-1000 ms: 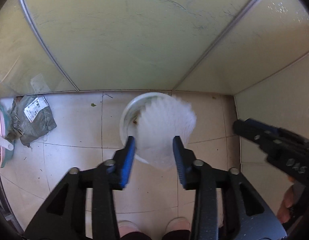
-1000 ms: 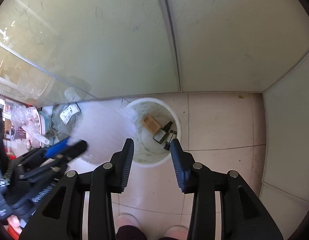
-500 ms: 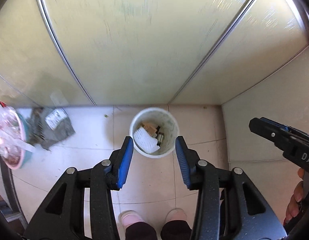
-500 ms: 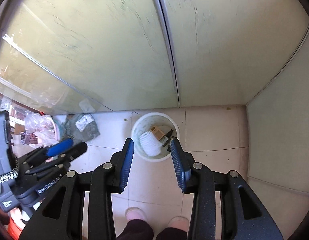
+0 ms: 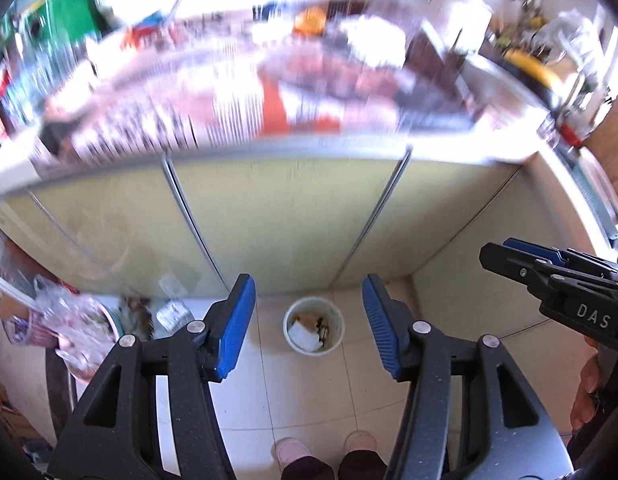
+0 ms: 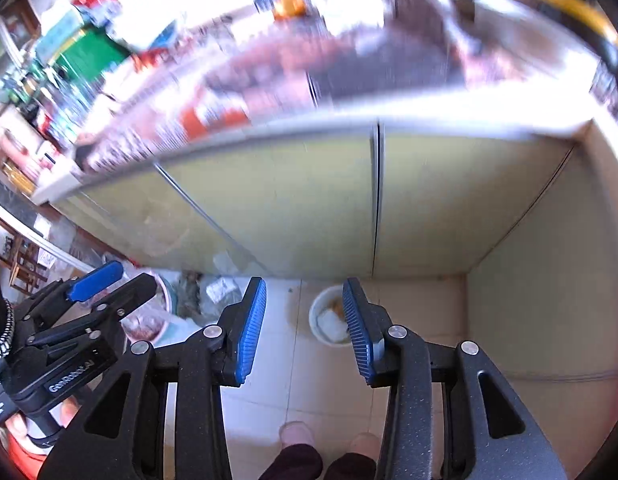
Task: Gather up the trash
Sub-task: 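Raise both tools back toward the counter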
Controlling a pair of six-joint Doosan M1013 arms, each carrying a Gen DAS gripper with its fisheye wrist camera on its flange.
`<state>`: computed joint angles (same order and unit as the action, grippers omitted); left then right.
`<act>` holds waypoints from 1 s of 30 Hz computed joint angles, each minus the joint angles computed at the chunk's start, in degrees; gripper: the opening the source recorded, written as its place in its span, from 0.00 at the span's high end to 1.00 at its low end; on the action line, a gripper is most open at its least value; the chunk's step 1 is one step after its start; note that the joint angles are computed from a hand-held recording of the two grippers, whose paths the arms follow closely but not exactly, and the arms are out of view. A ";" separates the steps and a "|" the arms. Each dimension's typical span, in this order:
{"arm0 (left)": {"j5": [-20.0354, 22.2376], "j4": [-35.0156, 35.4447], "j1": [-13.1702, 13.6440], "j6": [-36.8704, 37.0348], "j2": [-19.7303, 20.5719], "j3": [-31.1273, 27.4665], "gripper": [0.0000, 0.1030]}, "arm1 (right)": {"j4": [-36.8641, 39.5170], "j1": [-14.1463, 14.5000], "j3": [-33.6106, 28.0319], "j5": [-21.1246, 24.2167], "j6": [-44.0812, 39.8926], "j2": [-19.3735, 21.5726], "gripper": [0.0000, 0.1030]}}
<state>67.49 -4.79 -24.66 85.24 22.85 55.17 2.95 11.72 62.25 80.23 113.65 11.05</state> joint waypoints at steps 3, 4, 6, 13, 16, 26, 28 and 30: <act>1.14 -0.17 0.50 1.50 -0.63 -3.56 0.43 | -3.46 1.43 -5.10 1.88 1.61 0.48 0.51; 1.48 -0.12 0.61 2.26 -0.73 -4.91 0.43 | -4.48 1.92 -6.63 2.34 2.16 0.62 0.49; 1.75 -0.16 0.69 3.79 -1.05 -7.31 0.39 | -6.26 2.59 -10.10 3.59 2.94 1.19 0.46; -0.22 -0.92 1.30 8.02 -1.67 -13.67 0.17 | -16.72 6.49 -20.46 4.99 5.14 3.30 0.32; -1.96 -0.61 1.25 8.41 -1.73 -15.50 0.08 | -20.39 7.50 -23.53 4.55 5.06 3.99 0.26; -1.50 0.04 1.17 8.01 3.43 -25.15 0.05 | -25.74 7.00 -28.45 1.65 2.83 6.20 0.03; -0.66 1.15 0.94 6.65 5.37 -28.08 0.05 | -25.26 6.11 -28.76 0.72 1.94 6.68 0.00; 1.55 2.57 0.62 5.14 8.58 -33.32 0.05 | -24.31 4.88 -29.55 0.02 0.70 7.52 0.00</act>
<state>69.03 -2.21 -24.04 90.38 31.43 21.85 -21.36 16.60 32.69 80.25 114.36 18.57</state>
